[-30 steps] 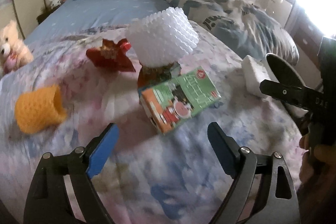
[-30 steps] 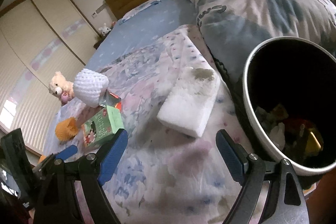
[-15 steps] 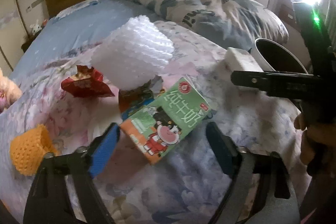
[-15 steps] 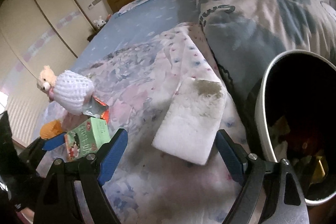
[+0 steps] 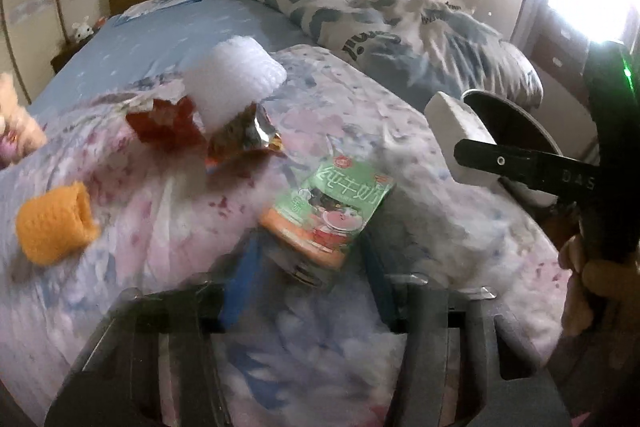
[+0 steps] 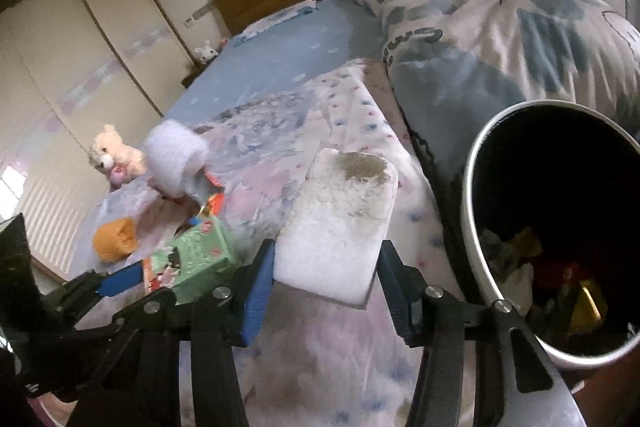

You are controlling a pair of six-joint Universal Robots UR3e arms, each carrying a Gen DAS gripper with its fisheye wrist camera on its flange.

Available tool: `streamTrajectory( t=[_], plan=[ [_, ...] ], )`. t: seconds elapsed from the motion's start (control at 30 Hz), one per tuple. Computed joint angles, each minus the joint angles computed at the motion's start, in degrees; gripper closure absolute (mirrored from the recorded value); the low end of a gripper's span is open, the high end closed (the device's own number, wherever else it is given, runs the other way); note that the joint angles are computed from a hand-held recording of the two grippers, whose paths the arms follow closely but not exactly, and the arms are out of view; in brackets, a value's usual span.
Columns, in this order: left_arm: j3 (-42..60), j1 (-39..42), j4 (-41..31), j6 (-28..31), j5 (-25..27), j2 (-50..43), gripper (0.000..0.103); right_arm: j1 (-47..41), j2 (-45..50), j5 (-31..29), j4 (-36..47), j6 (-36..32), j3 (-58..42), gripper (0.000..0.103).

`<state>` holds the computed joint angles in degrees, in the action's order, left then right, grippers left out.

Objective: Collect trash
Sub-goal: 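Carry the foam block with right tool while left tool carries the carton to the bin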

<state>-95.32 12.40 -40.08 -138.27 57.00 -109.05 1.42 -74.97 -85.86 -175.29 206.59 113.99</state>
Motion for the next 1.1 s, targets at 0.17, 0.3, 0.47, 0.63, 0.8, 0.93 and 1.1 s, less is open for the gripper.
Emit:
streamTrajectory(
  t=[0.17, 0.3, 0.47, 0.63, 0.8, 0.93, 1.1],
  plan=[
    [-3.94, -0.64, -0.14, -1.5, 1.12, 1.94, 0.102, -0.76, -5.82, 1.82, -2.72, -0.05, 6.6, 0.052],
    [-5.69, -0.49, -0.51, -1.59, 1.05, 3.21, 0.098, -1.32, -9.26, 2.94, -3.52, -0.59, 10.63, 0.052],
    [-5.63, -0.49, 3.42, -1.6, 0.73, 3.0, 0.041, -1.94, -12.08, 3.89, -5.18, -0.24, 15.19, 0.052],
    [2.35, -3.14, 1.33, -1.35, 3.02, -3.11, 0.028, -2.49, -12.76, 4.45, -6.64, 0.49, 17.33, 0.051],
    [8.64, -5.27, 0.15, -1.43, 4.88, -8.57, 0.028, -2.67, -13.12, 4.51, -6.82, 1.15, 17.84, 0.051],
    [7.17, -6.06, 3.49, -1.45, 5.17, -8.65, 0.046, -2.95, -13.62, 4.42, -6.58, 0.86, 18.14, 0.051],
    [2.47, -5.25, 5.93, -3.44, 3.94, -5.56, 0.048, -3.71, -14.66, 4.81, -6.9, 0.64, 19.06, 0.051]
  ],
)
